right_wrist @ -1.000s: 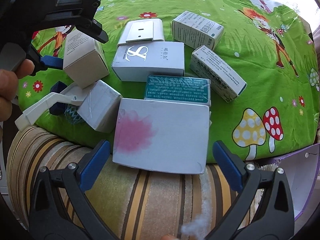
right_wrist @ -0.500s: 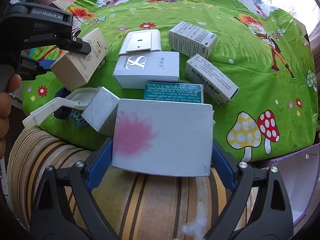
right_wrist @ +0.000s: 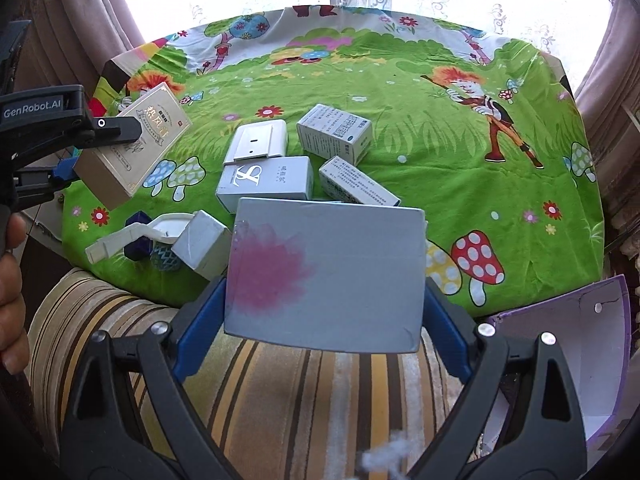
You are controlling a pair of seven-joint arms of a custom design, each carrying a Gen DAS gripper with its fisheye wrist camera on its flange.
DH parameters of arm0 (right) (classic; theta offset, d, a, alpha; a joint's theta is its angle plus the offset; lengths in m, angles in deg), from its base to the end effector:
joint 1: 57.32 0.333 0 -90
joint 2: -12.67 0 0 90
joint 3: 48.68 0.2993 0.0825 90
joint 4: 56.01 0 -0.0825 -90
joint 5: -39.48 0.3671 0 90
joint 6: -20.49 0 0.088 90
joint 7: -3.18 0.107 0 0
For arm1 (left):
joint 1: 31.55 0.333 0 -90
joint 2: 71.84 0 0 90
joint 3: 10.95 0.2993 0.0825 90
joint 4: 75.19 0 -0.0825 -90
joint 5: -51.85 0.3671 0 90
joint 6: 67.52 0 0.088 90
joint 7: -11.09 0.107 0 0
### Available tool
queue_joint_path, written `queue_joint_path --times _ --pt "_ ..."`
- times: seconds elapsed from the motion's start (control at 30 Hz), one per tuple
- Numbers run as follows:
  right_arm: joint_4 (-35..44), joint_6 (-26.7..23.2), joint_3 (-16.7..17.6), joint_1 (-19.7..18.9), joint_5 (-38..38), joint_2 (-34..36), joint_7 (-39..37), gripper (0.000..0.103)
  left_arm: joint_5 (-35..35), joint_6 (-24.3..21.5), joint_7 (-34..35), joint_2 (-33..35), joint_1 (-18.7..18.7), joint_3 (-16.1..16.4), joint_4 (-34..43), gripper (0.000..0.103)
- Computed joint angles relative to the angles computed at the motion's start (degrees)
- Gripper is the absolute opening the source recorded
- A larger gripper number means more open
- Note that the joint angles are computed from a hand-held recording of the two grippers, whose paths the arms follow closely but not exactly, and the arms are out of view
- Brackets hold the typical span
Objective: Organize rigid objects
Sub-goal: 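Carry the carton and pink-stained box into the purple box and release both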
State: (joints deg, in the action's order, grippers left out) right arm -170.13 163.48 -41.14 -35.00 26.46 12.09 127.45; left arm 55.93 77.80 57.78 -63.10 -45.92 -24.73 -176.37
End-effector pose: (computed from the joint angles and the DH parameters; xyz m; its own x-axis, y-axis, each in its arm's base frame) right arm 0.5006 0.2892 0.5120 0.0946 -0.9910 -0.0943 -0.8610 -0.0339 -0.5075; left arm 0.5621 -0.2914 0.5351 0.1230 -0.9179 0.3772 -0.8451 -0.2961 -0.4451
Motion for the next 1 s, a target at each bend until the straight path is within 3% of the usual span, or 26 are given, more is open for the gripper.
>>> queue_joint_path --times 0.2,0.43,0.7,1.0 --pt "-6.6 1.7 0.1 -2.0 -1.0 -6.3 1.8 0.094 -8.4 5.6 6.3 -1.8 -1.0 -2.9 -3.6 0.053" --pt "-16.2 1.9 0.8 -7.3 -0.9 -15.9 3.3 0.094 -15.6 6.8 13.7 1.3 -3.9 -5.9 -1.1 0.053" --pt "-27.0 0.5 1.4 -15.6 -0.3 -27.2 5.0 0.094 -16.6 5.2 18.9 7.5 -7.9 -9.1 5.5 0.053" --pt "-33.6 -0.7 1.8 -22.6 0.0 -34.1 5.3 0.094 -16.7 1.6 22.3 13.9 -11.5 -11.6 12.9 0.053"
